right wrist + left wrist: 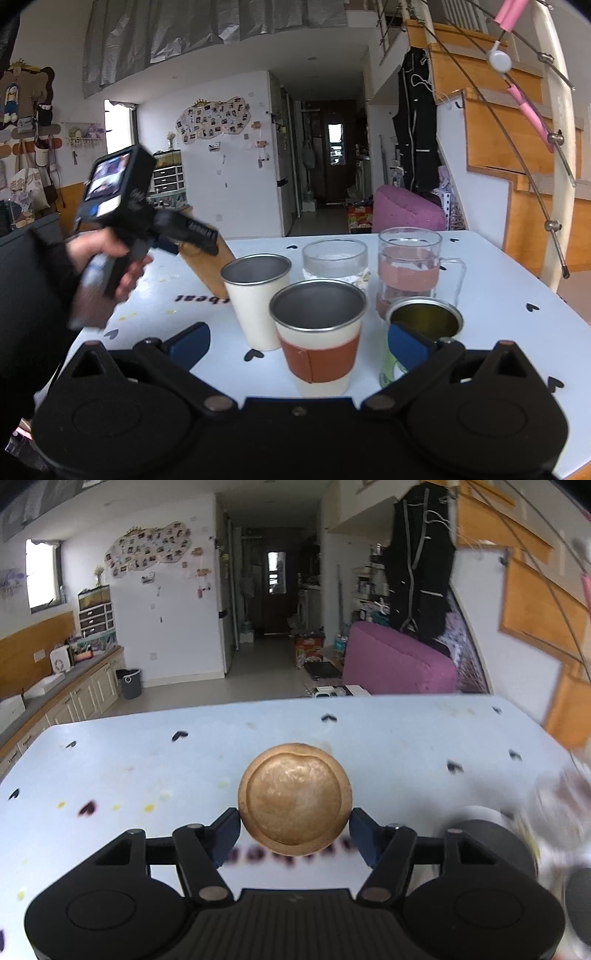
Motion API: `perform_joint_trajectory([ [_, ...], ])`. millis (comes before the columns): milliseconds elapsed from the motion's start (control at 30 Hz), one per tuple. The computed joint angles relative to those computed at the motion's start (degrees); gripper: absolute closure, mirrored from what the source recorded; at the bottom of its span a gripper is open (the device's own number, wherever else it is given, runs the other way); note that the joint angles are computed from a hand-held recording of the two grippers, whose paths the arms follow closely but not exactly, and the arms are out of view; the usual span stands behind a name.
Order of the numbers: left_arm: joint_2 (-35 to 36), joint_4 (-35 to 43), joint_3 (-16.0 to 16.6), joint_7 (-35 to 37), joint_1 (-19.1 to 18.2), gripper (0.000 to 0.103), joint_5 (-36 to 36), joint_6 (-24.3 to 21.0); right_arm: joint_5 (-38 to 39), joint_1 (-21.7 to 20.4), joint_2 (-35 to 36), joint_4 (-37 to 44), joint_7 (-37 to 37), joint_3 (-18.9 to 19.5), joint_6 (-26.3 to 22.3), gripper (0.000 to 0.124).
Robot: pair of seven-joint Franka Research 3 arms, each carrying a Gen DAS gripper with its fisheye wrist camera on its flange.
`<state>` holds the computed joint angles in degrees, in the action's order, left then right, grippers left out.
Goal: Flip cup upright
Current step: 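Lift the bamboo cup with the left tool and rotate it over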
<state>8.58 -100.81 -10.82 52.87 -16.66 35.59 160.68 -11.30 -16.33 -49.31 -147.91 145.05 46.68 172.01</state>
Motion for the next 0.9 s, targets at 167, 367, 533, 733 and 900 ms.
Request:
perform_joint_trajectory([
  [167, -8.3, -13.3, -0.3, -2.2, 1.7, 0.038, 0.8, 5.5, 0.0, -0.3, 1.2, 0.7, -0.5, 0.6, 1.5, 0.021],
  [367, -16.8, -27.9, -0.6, 5.8, 1.8, 0.038, -12.4, 8.3, 0.4, -0.9, 2.3, 1.4, -1.0, 1.6, 2.2, 0.021],
  [533, -23.9, -36.8, 1.9, 13.4, -2.1, 0.068, -22.5, 9.3, 0.7, -0.7, 3.2, 1.7, -1.6, 1.8, 2.2, 0.021],
  [733, -31.4, -43.4, 5.3, 24.6, -8.4, 0.060, -32.2, 8.8, 0.8, -0.6, 4.2, 2.1, -1.7, 2.1, 2.5, 0.021],
  [900, -31.0, -42.2, -5.8, 14.0, 5.9, 0.012, -23.0, 15.5, 0.6, -0.8, 5.7, 3.1, -2.3, 2.5, 2.7, 0.021],
])
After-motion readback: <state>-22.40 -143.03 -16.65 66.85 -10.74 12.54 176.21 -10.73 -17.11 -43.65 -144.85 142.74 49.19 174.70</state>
